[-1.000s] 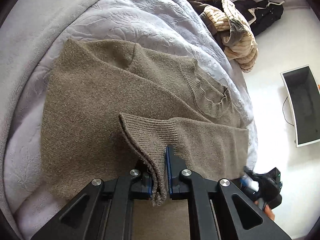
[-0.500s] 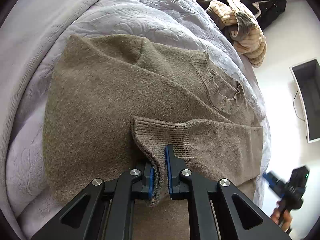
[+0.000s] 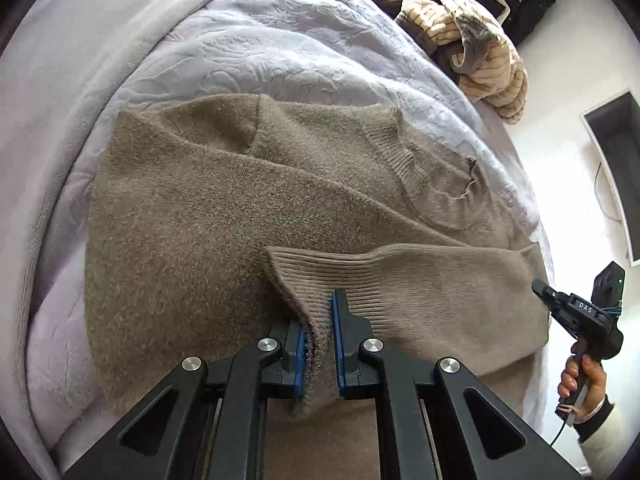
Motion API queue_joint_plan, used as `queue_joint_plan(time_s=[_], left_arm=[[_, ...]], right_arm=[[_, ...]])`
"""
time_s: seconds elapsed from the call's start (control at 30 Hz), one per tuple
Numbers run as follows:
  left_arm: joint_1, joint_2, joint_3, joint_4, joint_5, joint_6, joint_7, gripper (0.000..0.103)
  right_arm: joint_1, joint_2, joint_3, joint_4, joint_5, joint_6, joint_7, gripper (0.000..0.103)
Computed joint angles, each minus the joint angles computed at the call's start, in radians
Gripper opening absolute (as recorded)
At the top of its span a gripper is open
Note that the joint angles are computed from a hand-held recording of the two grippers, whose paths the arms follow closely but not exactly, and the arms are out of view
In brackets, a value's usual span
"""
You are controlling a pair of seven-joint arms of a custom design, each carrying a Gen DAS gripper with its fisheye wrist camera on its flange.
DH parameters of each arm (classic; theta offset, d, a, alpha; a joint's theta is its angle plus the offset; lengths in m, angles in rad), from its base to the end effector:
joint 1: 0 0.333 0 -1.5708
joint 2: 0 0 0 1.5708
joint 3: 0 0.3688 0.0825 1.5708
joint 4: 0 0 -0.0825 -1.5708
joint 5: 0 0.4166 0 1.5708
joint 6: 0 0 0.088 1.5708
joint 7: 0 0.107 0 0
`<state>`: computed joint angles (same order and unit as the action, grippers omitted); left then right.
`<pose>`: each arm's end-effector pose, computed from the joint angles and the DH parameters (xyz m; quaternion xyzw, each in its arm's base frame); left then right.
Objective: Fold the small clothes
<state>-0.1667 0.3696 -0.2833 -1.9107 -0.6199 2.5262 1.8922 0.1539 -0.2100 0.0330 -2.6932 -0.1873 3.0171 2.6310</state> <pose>0.6302 -0.2805 0.3631 0.5819 -0.7644 0.2528 0.1150 0.4427 0.0978 0.3836 -0.4099 0.8727 -0.0808 0.2525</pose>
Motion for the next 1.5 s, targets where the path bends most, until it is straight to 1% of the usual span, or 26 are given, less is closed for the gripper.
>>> queue_joint_plan(time_s=[0.07, 0.1, 0.13, 0.17, 0.27, 0.3, 0.4, 0.43, 0.47, 0.5, 0.57, 0.63, 0.7, 0.8, 0.83, 0.93, 1.0, 1.07, 1.1, 1.13, 1.17, 1.23, 1.3, 1.37, 1.43, 1.5], left_arm=[[-0.014, 0.006, 0.007, -0.005, 0.024, 0.028, -0.007, 0.012], [-0.018, 0.006, 0.009, -0.009, 0.035, 0.039, -0.008, 0.012], [-0.021, 0.000, 0.011, -0.016, 0.047, 0.048, -0.008, 0.012], [-0.023, -0.005, 0.014, -0.020, 0.062, 0.050, -0.010, 0.012], [-0.022, -0.029, 0.023, -0.041, 0.101, 0.047, -0.008, 0.012], [-0.014, -0.037, 0.019, -0.048, 0.093, 0.039, 0.000, 0.012], [0.009, -0.054, 0.008, -0.064, 0.054, 0.010, 0.039, 0.011], [0.024, -0.057, -0.002, -0.065, 0.011, -0.003, 0.061, 0.010], [0.031, -0.064, -0.009, -0.070, -0.023, -0.003, 0.083, 0.005], [0.027, -0.071, -0.008, -0.075, -0.031, 0.005, 0.093, 0.005], [-0.013, -0.088, 0.019, -0.096, 0.054, 0.045, 0.065, 0.005], [-0.043, -0.095, 0.042, -0.116, 0.150, 0.057, 0.031, 0.005], [-0.032, -0.107, 0.036, -0.135, 0.143, 0.044, 0.041, 0.005], [-0.023, -0.136, 0.032, -0.159, 0.118, 0.064, 0.053, 0.005], [-0.030, -0.136, 0.040, -0.159, 0.139, 0.066, 0.032, 0.006], [-0.067, -0.101, 0.077, -0.128, 0.271, 0.052, -0.094, 0.006], [-0.062, -0.101, 0.076, -0.121, 0.291, 0.041, -0.113, 0.007], [-0.094, -0.116, 0.110, -0.129, 0.401, 0.061, -0.218, 0.019], [-0.116, -0.129, 0.136, -0.139, 0.484, 0.078, -0.295, 0.026], [-0.120, -0.144, 0.146, -0.151, 0.530, 0.092, -0.341, 0.046], [-0.109, -0.157, 0.141, -0.161, 0.536, 0.105, -0.354, 0.067], [-0.085, -0.189, 0.124, -0.185, 0.528, 0.141, -0.346, 0.068], [-0.065, -0.201, 0.102, -0.185, 0.498, 0.137, -0.309, 0.068], [-0.050, -0.203, 0.076, -0.179, 0.437, 0.138, -0.252, 0.068], [-0.063, -0.186, 0.068, -0.162, 0.438, 0.138, -0.247, 0.068], [-0.104, -0.155, 0.088, -0.140, 0.527, 0.141, -0.326, 0.068]], right_arm=[[0.050, 0.021, -0.057, -0.031, 0.106, 0.031, -0.067, 0.008], [0.042, 0.022, -0.055, -0.046, 0.093, 0.053, -0.044, 0.008], [0.011, 0.022, -0.025, -0.049, 0.073, 0.061, -0.020, 0.008], [-0.029, 0.014, 0.017, -0.045, 0.033, 0.046, 0.020, 0.008], [-0.029, -0.023, 0.029, -0.036, 0.002, -0.021, 0.033, 0.013], [-0.026, -0.038, 0.031, -0.038, -0.006, -0.038, 0.037, 0.013], [0.011, -0.083, 0.006, -0.071, 0.027, -0.035, 0.039, 0.013], [0.031, -0.093, -0.008, -0.081, 0.049, -0.032, 0.034, 0.014], [0.036, -0.099, -0.008, -0.088, 0.057, -0.035, 0.035, 0.014], [0.037, -0.097, -0.006, -0.088, 0.058, -0.036, 0.035, 0.014], [0.033, -0.093, 0.004, -0.091, 0.053, -0.040, 0.041, 0.015], [0.028, -0.084, 0.008, -0.092, 0.049, -0.036, 0.048, 0.015], [0.021, -0.083, 0.016, -0.094, 0.046, -0.030, 0.066, 0.015], [0.024, -0.089, 0.021, -0.087, 0.032, -0.045, 0.067, 0.015], [0.029, -0.086, 0.019, -0.080, 0.026, -0.057, 0.056, 0.015], [0.028, -0.086, 0.029, -0.067, 0.009, -0.092, 0.055, 0.015], [0.017, -0.100, 0.047, -0.063, -0.006, -0.114, 0.084, 0.015], [0.016, -0.123, 0.058, -0.061, -0.024, -0.146, 0.102, 0.015], [0.018, -0.139, 0.060, -0.064, -0.030, -0.159, 0.107, 0.015], [0.019, -0.155, 0.062, -0.068, -0.035, -0.168, 0.115, 0.015], [0.024, -0.172, 0.061, -0.074, -0.034, -0.172, 0.121, 0.015], [0.042, -0.203, 0.050, -0.092, -0.018, -0.161, 0.128, 0.015], [0.072, -0.214, 0.029, -0.101, 0.011, -0.152, 0.114, 0.016], [0.098, -0.209, 0.016, -0.100, 0.039, -0.147, 0.098, 0.021], [0.097, -0.198, 0.026, -0.098, 0.042, -0.133, 0.100, 0.022], [0.085, -0.180, 0.050, -0.082, 0.023, -0.140, 0.106, 0.022]])
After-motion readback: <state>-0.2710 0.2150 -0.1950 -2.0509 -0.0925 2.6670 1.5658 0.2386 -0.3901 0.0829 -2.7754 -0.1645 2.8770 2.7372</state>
